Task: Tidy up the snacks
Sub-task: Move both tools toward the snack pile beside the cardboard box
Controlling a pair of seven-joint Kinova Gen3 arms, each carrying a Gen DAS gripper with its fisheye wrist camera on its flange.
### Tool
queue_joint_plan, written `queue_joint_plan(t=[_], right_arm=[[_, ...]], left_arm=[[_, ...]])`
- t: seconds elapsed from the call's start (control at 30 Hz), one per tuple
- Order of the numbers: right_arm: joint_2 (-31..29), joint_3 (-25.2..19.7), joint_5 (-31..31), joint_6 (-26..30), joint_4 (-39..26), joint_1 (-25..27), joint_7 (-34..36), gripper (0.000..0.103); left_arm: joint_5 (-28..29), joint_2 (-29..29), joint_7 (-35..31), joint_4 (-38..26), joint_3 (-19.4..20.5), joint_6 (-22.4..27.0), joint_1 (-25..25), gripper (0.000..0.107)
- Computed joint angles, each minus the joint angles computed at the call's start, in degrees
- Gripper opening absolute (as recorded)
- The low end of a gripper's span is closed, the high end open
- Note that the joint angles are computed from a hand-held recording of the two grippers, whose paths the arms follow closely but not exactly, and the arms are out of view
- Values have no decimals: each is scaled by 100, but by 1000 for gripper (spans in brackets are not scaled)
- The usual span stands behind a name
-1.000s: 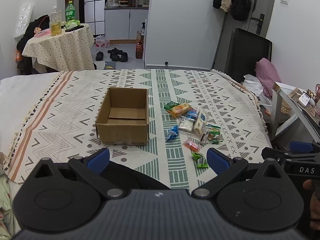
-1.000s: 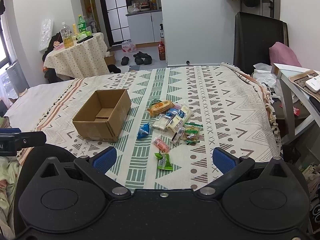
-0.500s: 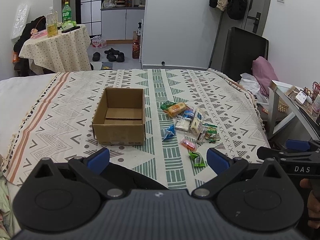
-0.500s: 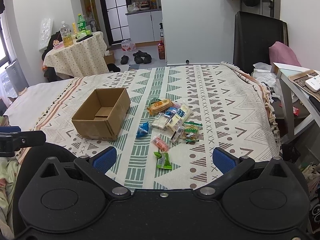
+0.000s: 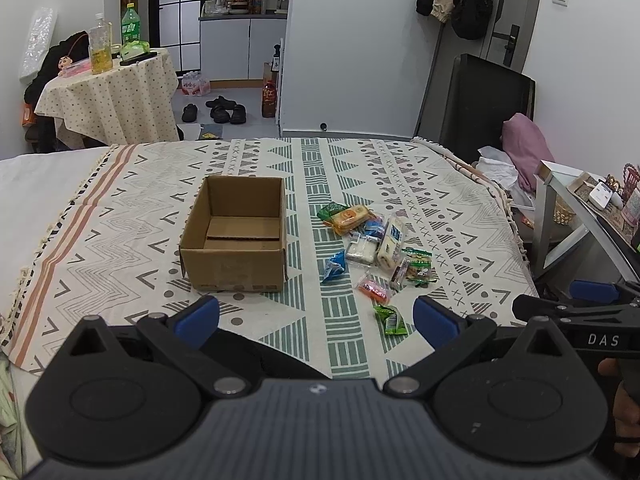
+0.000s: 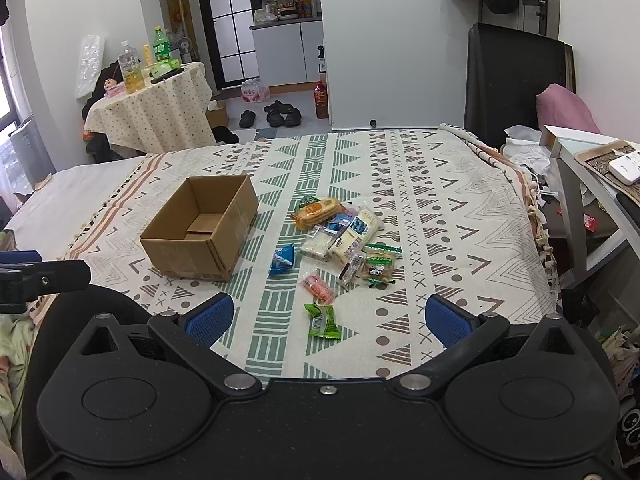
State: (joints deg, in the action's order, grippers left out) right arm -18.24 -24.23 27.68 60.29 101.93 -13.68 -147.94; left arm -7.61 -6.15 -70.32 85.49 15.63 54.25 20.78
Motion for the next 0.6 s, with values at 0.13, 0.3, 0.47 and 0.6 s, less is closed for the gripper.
queue_joint_plan(t=[0.13,0.3,0.47,0.6], right_arm=[[22,4,19,3,4,11,32,103],[8,388,-246,-339,149,7,266,103],[15,444,-244,-590,330,224,275,103],[39,640,-355,-792,430,198,515,103]], left_arm=[[-3,107,79,6,16,-109,24,103],[93,324,65,14,-40,-242,114,102],[72,553,212,28,-93,-373,227,102],[-48,762,381,-40,-126,-383,353,102]])
